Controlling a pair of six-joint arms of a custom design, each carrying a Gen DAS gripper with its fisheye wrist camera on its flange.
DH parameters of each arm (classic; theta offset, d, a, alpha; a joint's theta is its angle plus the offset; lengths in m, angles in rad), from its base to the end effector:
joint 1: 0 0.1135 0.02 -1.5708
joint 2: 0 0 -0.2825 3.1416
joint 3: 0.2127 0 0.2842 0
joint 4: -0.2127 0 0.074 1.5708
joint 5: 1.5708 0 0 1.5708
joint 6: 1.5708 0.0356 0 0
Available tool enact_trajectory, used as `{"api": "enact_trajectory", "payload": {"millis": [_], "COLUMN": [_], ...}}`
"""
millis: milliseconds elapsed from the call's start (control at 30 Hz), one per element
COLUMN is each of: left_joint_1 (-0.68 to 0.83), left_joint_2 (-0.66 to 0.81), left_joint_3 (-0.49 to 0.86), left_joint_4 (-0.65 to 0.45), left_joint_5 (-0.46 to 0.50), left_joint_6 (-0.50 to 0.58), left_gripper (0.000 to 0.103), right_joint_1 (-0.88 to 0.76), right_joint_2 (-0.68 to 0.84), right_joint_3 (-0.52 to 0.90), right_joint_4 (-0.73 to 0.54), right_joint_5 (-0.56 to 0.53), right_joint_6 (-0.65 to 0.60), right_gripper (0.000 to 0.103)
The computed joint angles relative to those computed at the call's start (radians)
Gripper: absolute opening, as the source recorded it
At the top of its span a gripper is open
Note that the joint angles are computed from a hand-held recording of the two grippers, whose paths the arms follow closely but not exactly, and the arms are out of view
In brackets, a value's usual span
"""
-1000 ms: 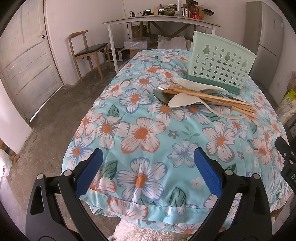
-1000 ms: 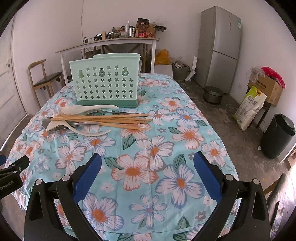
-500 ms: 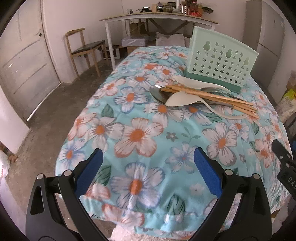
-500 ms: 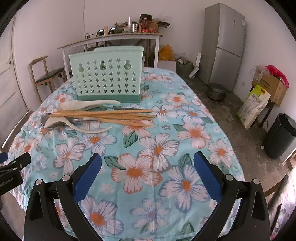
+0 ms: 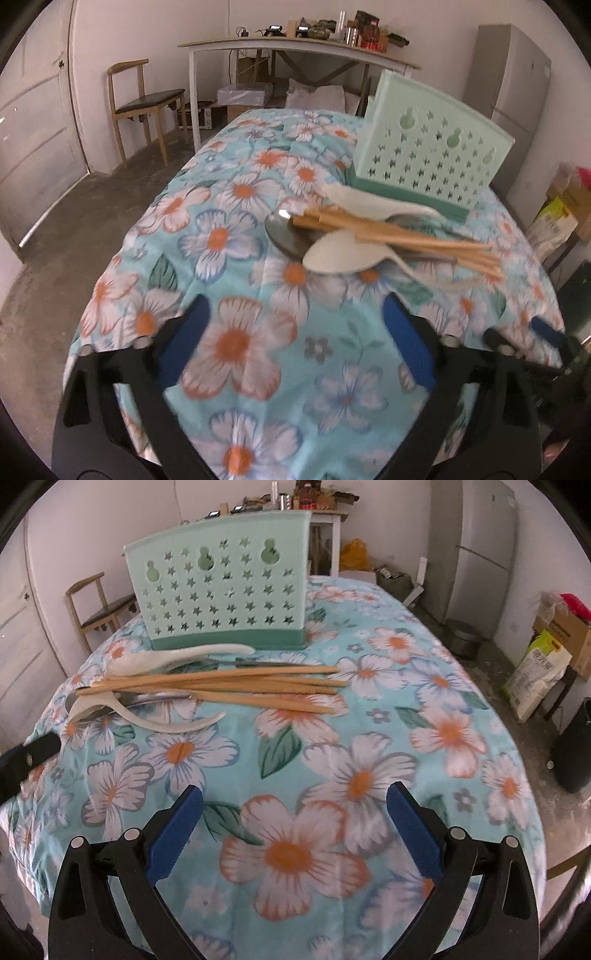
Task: Organize utensils
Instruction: 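Move the left tool toward the metal spoon lying among the chopsticks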
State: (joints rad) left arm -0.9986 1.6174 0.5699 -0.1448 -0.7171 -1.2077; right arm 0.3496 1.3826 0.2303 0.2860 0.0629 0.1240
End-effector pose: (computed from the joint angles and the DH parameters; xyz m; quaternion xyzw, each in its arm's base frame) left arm 0.1611 -0.2069 0.0914 -0.1616 0.9078 -0.0019 0.3871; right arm 0.1941 0.0684 0.0781 -0.0948 0.9334 0.0522 0.3421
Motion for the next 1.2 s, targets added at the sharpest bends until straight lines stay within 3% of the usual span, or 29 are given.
{"api": "enact_trajectory", "payload": {"millis": [133,367,567,733,833,1033,1200], "left_joint_1": [0.02,0.016,0.028,-0.001,-0.034,-0.048,0.034], "left_joint_2": [0.001,0.104,0.272,0.303,0.267,0.102,-0.05], "left_joint_3": [-0.018,0.078,0.25,0.302,0.299,0.208,0.046], "left_joint_4": [0.092,0.076,-0.075,-0.15,-0.185,-0.151,0.046], "left_joint_5": [-0.007,-0.052,-0.065,-0.134,-0.146,0.008,0.252], "left_joint_6": [0.089,0.309,0.427,0.482,0.523,0.547,0.428], "left_gripper": [0.069,0.05,0.038,0.015,0.008,0.005,0.005], "right_joint_1": [0.006,-0.026,-0.049,-0.068,-0.07,-0.071,-0.07], "right_joint_2": [0.042,0.071,0.09,0.095,0.099,0.086,0.047], "right_joint_3": [-0.002,0.009,0.014,0.008,0.01,0.005,-0.009], "right_joint_4": [0.055,0.082,0.1,0.117,0.119,0.112,0.075], "right_joint_5": [-0.003,-0.059,-0.097,-0.125,-0.127,-0.134,-0.136], "right_joint_6": [-0.008,-0.023,-0.036,-0.04,-0.039,-0.036,-0.041], "right_gripper": [0.097,0.097,0.097,0.097,0.097,0.097,0.097]}}
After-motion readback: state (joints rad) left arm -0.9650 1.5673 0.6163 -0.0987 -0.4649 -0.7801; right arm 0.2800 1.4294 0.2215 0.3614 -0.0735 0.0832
